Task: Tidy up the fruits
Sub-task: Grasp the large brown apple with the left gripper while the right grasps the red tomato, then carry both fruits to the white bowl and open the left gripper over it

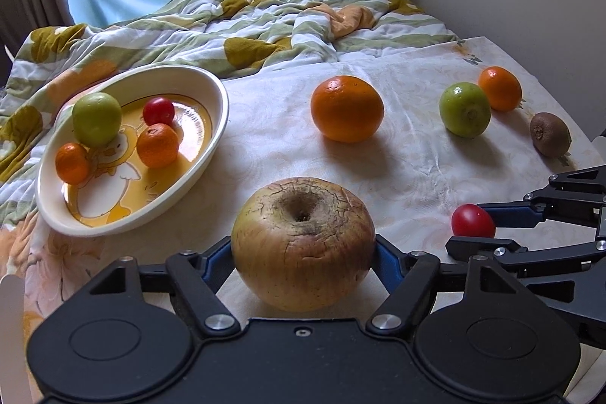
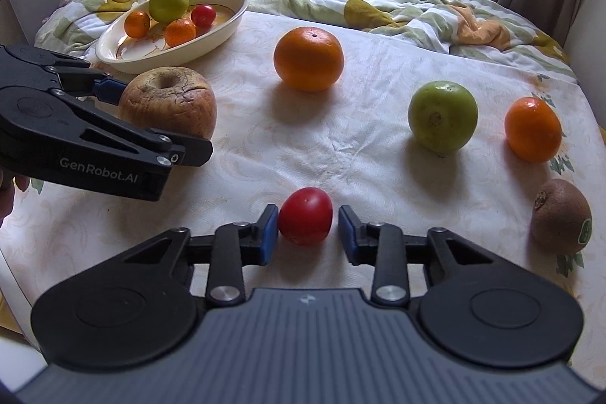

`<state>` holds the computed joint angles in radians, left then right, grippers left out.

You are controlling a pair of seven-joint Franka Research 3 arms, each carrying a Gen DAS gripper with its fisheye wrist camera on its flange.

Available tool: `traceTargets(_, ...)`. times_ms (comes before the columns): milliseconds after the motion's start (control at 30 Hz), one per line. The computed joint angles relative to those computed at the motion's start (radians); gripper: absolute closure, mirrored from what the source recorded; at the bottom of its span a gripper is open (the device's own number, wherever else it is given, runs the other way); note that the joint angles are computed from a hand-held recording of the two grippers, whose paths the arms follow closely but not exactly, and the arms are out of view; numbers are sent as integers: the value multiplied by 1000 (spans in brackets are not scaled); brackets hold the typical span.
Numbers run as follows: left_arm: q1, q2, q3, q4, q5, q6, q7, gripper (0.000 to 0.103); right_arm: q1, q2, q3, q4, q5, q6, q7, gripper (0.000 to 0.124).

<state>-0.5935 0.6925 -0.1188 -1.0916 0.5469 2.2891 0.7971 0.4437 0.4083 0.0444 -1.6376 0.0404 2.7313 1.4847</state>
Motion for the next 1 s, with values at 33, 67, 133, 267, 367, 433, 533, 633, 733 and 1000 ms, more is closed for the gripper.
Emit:
traceTargets(33, -2, -7, 3, -11, 2, 5, -15, 25, 5, -1, -4, -1, -7, 2, 5, 79)
traceTargets(67, -3, -18, 7, -27, 7, 12, -33, 25, 7, -1, -6, -1, -12, 3, 7, 79)
traceTargets(133, -5, -38, 10, -56, 18, 22, -61, 25, 7, -5, -4, -6, -11, 7, 7, 79)
traceTargets(267, -12, -70, 12, -90, 49, 32, -114, 25, 3, -17, 0, -16, -4, 14, 7, 79)
traceTargets(367, -21, -99, 15, -118, 84, 35, -164, 25, 0, -27, 4, -16, 3, 12, 6, 79)
traceTargets(433, -24, -119, 14, -137, 105, 36, -195, 25, -2, -37, 6, -20, 7, 17, 3, 79)
traceTargets(533, -25, -148, 10, -156, 126, 34, -243, 25, 0, -48, 6, -13, 5, 10, 7, 79)
traceTargets(633, -29, -171, 8, -163, 156, 17, -280, 25, -2, -56, 7, 2, 5, -4, 11, 79)
traceTargets(733, -36, -197, 6, -167, 188, -13, -319, 25, -10, -65, 18, 16, 16, -12, -6, 79)
traceTargets(1000, -31, -254, -8, -168, 246, -110, -410, 25, -21, -46, 48, 121, 60, -54, -95, 79)
